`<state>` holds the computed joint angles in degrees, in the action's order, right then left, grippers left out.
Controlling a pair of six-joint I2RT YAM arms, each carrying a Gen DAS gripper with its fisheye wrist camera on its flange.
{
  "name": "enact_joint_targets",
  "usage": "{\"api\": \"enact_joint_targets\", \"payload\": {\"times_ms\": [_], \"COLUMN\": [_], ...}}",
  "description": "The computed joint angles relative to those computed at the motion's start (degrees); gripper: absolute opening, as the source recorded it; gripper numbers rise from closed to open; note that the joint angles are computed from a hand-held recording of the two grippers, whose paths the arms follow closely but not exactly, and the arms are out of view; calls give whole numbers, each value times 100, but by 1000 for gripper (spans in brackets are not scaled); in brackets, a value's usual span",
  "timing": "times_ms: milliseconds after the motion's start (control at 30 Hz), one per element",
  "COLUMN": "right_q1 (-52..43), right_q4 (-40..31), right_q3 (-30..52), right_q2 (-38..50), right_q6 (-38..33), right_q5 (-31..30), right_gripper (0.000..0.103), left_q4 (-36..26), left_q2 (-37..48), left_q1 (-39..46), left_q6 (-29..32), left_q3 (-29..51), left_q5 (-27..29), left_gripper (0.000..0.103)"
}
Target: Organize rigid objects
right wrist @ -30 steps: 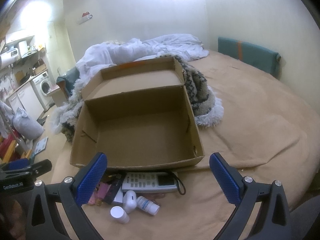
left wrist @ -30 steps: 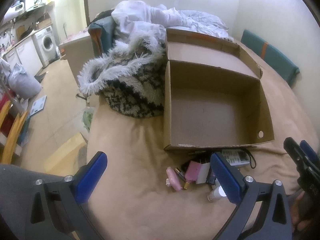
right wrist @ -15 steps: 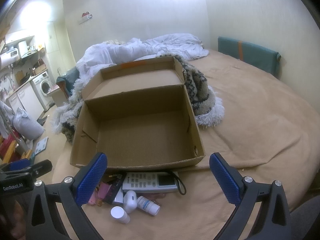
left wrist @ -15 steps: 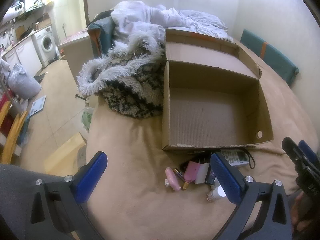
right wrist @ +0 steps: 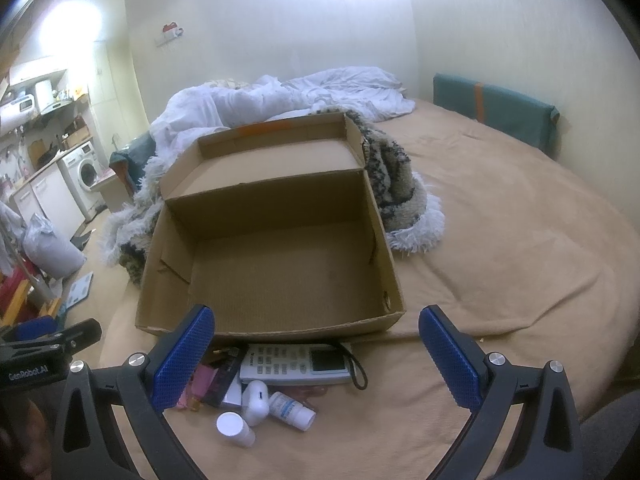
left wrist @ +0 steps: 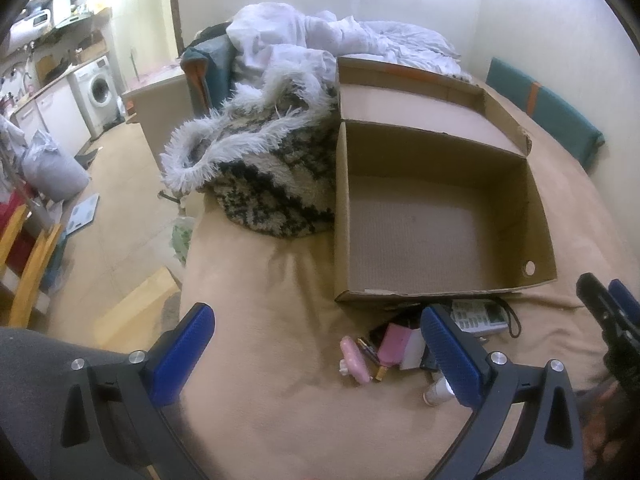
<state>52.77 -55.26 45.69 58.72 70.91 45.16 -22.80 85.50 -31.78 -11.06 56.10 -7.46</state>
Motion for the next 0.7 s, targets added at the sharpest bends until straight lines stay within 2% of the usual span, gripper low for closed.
{"api": "enact_joint_targets", "payload": {"times_ms": [100,200,367,600,700], "right_q1": [-24,-234,-521,-723,-854], "right_q4": [-22,130,339,545,698], "right_q3": [-21,-142,-343,-450,-504], "right_q2": [-36,-164,-313,-345,-324], "right_q6": [28,-85,-205,-280,-379], "right_q5": [-26,-375,-1004,-1420,-1636], "right_gripper": [103,103,103,103,103], "left_q4": [148,223,-100,-651,-912], "left_q2": [-142,-203,250,1171,1667], "left_q1": [10,61,335,983,949], "left_q6": [4,22,-115,-558,-638], "left_q3": [-134,-182,139,691,1049], "left_q5": [33,159,222,1189,1270], "left_gripper": [103,103,103,101,86]}}
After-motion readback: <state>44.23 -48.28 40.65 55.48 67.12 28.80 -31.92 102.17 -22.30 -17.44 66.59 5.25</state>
